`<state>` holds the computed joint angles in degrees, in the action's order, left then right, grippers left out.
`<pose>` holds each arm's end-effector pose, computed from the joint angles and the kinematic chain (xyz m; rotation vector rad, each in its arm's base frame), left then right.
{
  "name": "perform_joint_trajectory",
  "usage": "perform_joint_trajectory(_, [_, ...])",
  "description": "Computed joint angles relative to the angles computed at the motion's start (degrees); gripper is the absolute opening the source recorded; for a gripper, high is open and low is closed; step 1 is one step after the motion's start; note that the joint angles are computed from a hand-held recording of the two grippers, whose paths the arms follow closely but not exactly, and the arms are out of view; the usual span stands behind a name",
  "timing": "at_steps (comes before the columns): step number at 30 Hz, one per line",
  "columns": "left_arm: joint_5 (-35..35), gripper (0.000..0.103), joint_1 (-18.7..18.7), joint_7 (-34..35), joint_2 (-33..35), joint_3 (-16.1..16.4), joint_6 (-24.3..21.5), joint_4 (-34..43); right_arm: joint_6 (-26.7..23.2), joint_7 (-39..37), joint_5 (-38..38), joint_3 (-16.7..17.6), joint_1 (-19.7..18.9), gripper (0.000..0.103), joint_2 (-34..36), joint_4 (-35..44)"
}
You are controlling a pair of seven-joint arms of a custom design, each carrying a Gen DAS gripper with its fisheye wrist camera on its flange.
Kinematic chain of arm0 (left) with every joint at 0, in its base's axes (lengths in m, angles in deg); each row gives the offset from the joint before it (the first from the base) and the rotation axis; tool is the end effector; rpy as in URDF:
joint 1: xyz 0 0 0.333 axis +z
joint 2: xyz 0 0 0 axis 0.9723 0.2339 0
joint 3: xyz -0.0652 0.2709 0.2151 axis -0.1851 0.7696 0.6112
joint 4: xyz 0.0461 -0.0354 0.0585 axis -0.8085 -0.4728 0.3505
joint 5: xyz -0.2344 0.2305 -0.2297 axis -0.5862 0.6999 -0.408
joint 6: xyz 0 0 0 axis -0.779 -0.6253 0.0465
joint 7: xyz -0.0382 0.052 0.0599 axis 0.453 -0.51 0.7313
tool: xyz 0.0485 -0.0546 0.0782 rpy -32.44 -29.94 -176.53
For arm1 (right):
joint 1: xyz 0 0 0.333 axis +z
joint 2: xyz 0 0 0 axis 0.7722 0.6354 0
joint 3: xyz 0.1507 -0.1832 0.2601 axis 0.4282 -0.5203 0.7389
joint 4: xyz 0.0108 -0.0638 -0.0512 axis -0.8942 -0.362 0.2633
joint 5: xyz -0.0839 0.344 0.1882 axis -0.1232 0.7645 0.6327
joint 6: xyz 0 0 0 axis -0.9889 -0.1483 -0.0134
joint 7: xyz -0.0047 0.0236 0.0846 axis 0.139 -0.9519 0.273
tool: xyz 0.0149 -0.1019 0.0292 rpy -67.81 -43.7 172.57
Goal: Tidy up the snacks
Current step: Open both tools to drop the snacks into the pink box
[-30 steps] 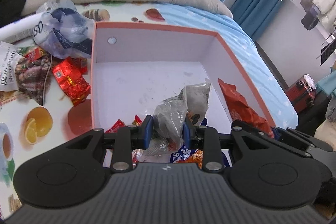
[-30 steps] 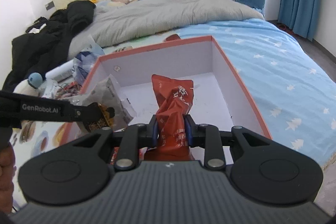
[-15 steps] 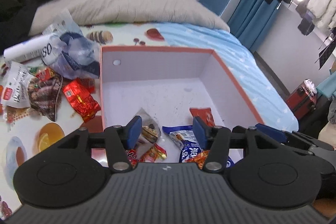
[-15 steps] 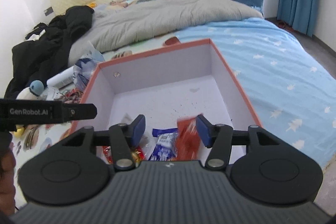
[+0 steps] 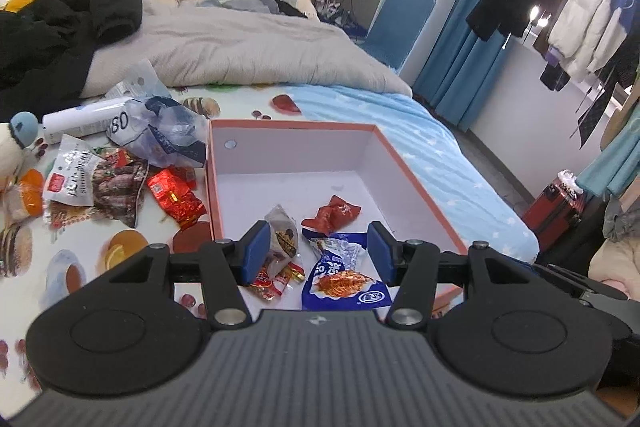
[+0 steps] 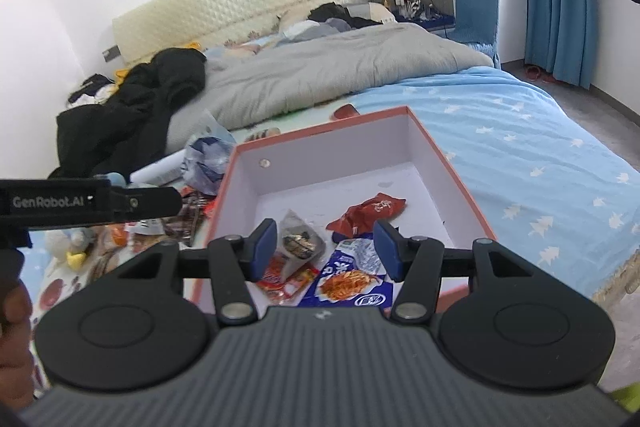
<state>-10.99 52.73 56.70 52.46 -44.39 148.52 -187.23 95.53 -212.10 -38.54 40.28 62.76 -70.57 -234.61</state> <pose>0.4683 -0.3706 0.5465 -1.3977 2.2874 -1.2823 0.3538 0.2365 0.5105 -1.2359 1.9466 -0.8235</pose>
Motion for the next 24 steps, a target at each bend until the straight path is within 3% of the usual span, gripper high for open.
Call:
perform_joint_trajectory(4, [-4.6,0.059,-1.1,2.5,-4.2,0.4,1.2,-3.9,-1.7,0.2,0.4,1.7,1.3,0.056,-1.9,-0.4])
perform_joint_trajectory(10, [-6.2,0.059,-3.2,2.9,-8.9,1.9,2.3,-8.5,-3.7,1.1,0.9,3.5,2.8,0.056,-4.1,-1.1])
perform_joint_trajectory(14, [-5.1,0.059,-3.8,1.4,-11.4,2.5,3.0,-11.3,-3.7,2.4,0.5,4.3,3.3,0.056,-4.5,-1.4])
perform_joint_trajectory(24, [2.2,0.059,-1.0,-7.1,-18.7,2.6,3.1,-18.5,0.0,6.4,-4.4,5.4,4.3,0.056,-0.4,0.7])
